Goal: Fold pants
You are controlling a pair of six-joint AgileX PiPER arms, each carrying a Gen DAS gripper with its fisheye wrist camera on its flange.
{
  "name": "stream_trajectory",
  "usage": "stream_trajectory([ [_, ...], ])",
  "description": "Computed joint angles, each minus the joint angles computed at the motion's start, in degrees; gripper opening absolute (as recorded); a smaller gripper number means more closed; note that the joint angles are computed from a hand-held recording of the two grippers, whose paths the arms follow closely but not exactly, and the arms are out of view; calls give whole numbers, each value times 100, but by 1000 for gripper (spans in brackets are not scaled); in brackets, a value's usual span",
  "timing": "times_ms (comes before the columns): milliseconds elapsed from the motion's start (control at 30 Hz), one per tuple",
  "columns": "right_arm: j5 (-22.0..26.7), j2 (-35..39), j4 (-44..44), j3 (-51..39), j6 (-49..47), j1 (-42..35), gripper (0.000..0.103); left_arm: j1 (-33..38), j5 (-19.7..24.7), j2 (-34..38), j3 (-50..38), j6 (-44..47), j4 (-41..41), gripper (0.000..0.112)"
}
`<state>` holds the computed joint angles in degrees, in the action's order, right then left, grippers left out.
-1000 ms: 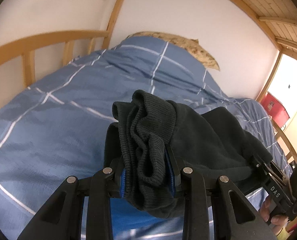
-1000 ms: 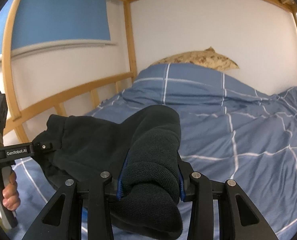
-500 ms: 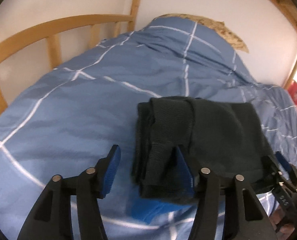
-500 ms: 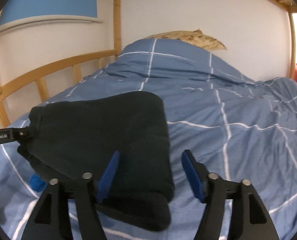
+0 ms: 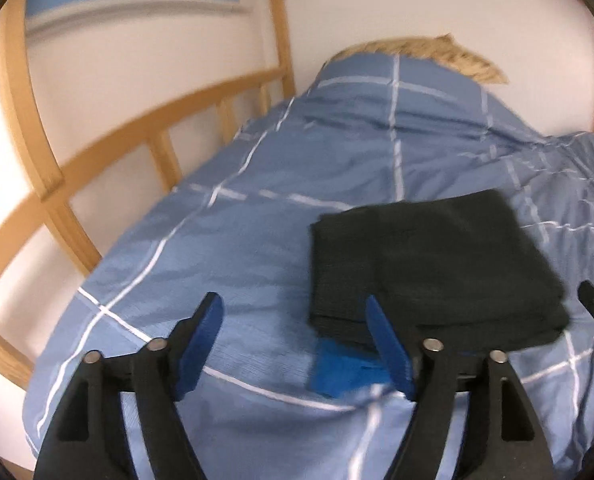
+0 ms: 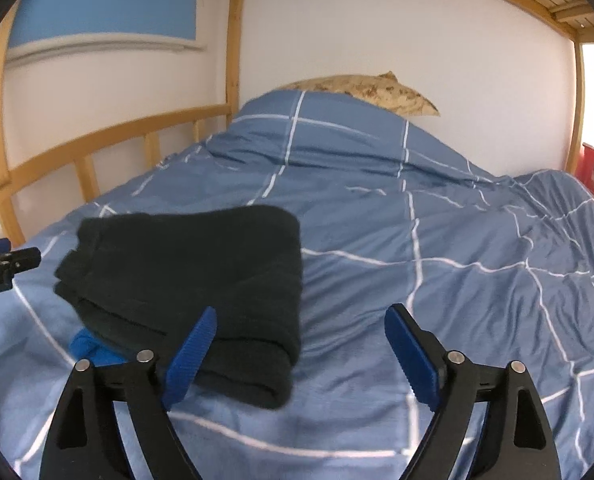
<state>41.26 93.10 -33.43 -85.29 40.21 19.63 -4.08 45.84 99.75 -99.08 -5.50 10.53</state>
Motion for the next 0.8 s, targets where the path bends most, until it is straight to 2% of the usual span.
stream_trajectory([
  [100, -12, -585, 139, 360, -171, -129, 93, -453, -277, -717, 661, -330, 402, 91],
  [200, 41, -1206, 376, 683, -465, -290, 94, -1031, -421, -1408, 1270, -865, 919, 96],
  [367, 291, -2337, 501, 1273, -952, -450, 97, -1845, -208, -2101, 1690, -1492, 1110, 102],
  [533, 646, -3374, 849, 1744, -1559, -738, 97, -3096, 320, -2567, 2003, -2728, 2231, 102],
  [667, 945, -4072, 1504, 1967, -2229, -1256, 97, -4273, 964, -2768, 2183, -3785, 3236, 102],
  [800, 1333, -4648, 1720, 2100, -2500, -1553, 97, -5197, 1484, -2851, 2286, -4439, 3784, 103],
])
